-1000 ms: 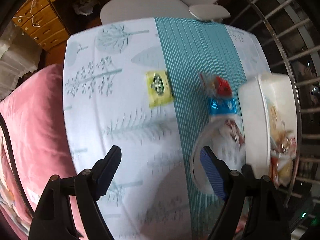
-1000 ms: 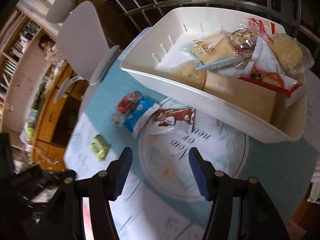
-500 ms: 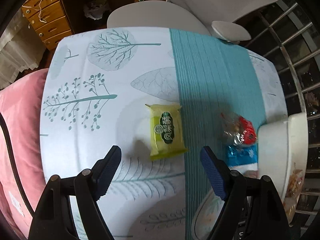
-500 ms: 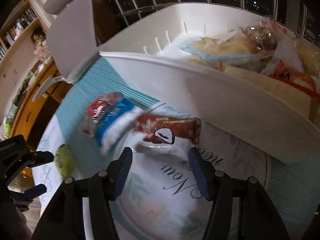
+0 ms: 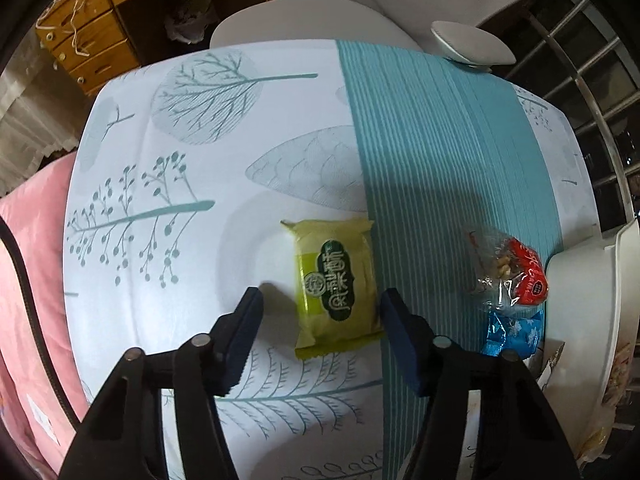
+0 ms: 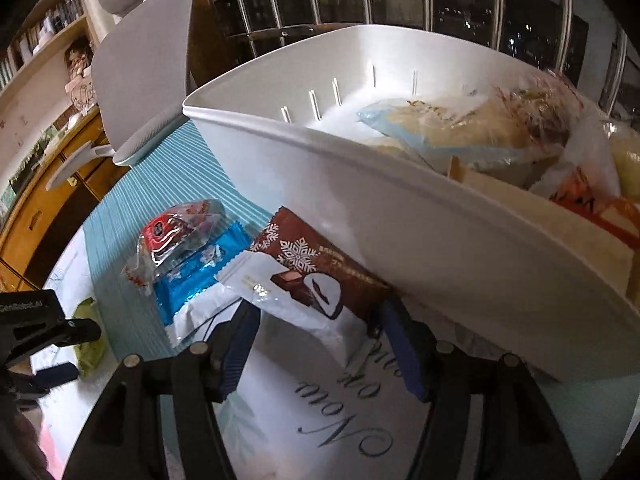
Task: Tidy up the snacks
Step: 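Grasp the yellow-green pack with the left gripper while the right grasps the brown chocolate wrapper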
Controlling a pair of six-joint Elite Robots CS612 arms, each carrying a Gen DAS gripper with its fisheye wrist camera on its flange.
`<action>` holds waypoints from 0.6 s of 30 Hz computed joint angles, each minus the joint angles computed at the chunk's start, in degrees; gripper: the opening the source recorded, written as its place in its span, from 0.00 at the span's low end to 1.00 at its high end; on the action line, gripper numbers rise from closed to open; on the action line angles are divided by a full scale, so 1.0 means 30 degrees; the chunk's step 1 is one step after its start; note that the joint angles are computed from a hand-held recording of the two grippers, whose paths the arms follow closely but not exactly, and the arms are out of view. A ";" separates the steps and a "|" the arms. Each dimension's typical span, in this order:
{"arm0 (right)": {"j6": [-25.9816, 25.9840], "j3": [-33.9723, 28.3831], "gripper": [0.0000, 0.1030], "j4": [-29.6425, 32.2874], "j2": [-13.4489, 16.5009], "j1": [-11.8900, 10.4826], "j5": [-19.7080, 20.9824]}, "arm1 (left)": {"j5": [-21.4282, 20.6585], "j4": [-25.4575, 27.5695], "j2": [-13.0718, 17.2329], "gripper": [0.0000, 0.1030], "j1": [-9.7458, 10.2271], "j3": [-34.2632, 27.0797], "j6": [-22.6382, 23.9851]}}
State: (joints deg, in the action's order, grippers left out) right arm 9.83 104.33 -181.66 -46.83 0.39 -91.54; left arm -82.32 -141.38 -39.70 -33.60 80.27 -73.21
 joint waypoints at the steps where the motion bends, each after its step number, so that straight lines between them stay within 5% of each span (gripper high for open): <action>1: -0.0126 -0.0037 0.62 -0.0054 0.0047 0.0025 -0.0129 | 0.0122 0.0061 0.0029 0.48 -0.0012 -0.0066 0.0000; 7: -0.0526 -0.0081 0.57 0.0025 0.0059 0.0061 -0.0488 | 0.0163 -0.0565 -0.0105 0.35 0.0023 0.0268 -0.1057; 12: -0.0863 -0.0118 0.37 0.0221 -0.0007 0.0083 -0.0119 | -0.0420 -0.1698 -0.0414 0.34 0.0088 0.1030 -0.1525; 18: -0.1176 -0.0195 0.35 0.0806 -0.0154 0.0023 0.0281 | -0.1118 -0.2770 -0.1045 0.34 -0.0061 0.2142 -0.2240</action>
